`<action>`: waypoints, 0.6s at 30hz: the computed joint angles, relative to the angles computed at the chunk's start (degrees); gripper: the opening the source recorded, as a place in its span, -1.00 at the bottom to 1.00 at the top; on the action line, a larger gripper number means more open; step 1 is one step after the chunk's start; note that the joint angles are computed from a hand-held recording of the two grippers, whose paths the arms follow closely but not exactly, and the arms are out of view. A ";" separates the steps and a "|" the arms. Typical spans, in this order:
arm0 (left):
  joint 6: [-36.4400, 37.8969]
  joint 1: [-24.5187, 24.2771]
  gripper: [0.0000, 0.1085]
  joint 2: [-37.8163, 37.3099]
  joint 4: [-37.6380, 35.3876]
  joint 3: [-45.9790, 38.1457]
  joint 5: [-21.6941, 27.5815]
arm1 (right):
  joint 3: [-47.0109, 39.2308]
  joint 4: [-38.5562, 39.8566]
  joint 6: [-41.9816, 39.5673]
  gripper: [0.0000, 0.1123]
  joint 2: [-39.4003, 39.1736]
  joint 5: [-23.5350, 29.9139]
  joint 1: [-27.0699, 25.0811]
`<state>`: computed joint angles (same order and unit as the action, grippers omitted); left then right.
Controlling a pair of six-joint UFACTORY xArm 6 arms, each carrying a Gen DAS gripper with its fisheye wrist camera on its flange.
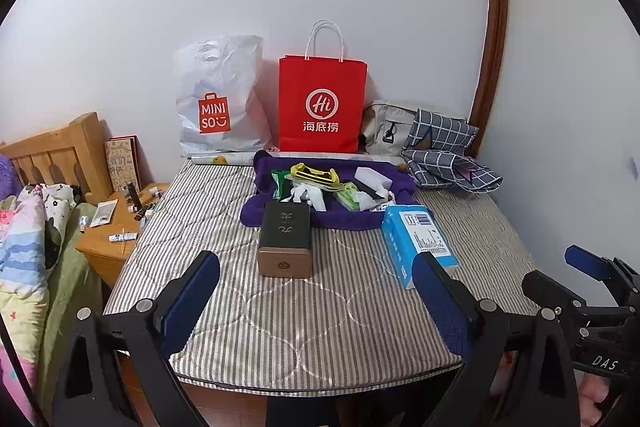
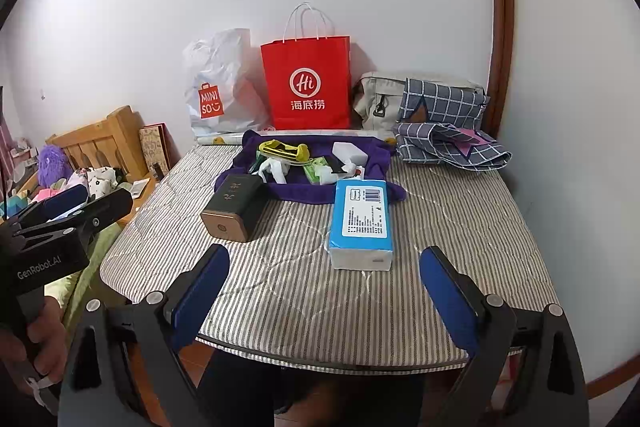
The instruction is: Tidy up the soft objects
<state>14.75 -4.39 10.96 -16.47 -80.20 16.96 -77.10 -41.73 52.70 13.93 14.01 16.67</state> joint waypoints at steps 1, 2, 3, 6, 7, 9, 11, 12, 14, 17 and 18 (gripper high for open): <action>0.17 0.02 0.80 0.01 -0.23 -0.05 0.05 | 0.00 0.06 -0.01 0.69 0.01 -0.03 0.00; 0.35 0.02 0.80 0.02 -0.35 -0.07 0.12 | 0.00 0.17 -0.09 0.69 0.01 -0.03 0.00; 0.25 0.04 0.80 0.04 -0.25 -0.08 0.17 | 0.00 0.17 -0.09 0.69 0.01 -0.03 0.00; 0.12 0.04 0.80 0.04 -0.08 -0.08 0.16 | 0.03 0.26 -0.23 0.69 -0.03 -0.06 -0.02; 0.21 0.05 0.80 0.03 -0.12 -0.06 0.12 | 0.02 0.11 -0.13 0.69 -0.02 -0.17 -0.05; -0.26 0.05 0.80 0.16 0.36 -0.20 0.08 | -0.11 0.53 -0.57 0.69 0.05 -0.16 -0.02; 0.21 0.05 0.80 0.24 -0.18 -0.42 0.19 | -0.24 0.49 -0.51 0.69 0.08 -0.07 0.00; 0.28 0.03 0.80 0.22 -0.14 -0.35 0.13 | -0.25 0.35 -0.41 0.69 0.10 -0.18 -0.03; 0.00 0.03 0.80 0.36 0.20 -0.47 0.01 | -0.37 0.20 -0.27 0.69 0.16 -0.25 -0.03; -0.06 -0.11 0.80 0.39 0.36 -0.50 -0.06 | -0.25 -0.09 0.22 0.69 0.05 -0.24 -0.05; 0.08 -0.12 0.80 0.42 0.23 -0.56 0.00 | -0.20 -0.06 0.26 0.69 0.02 -0.31 -0.10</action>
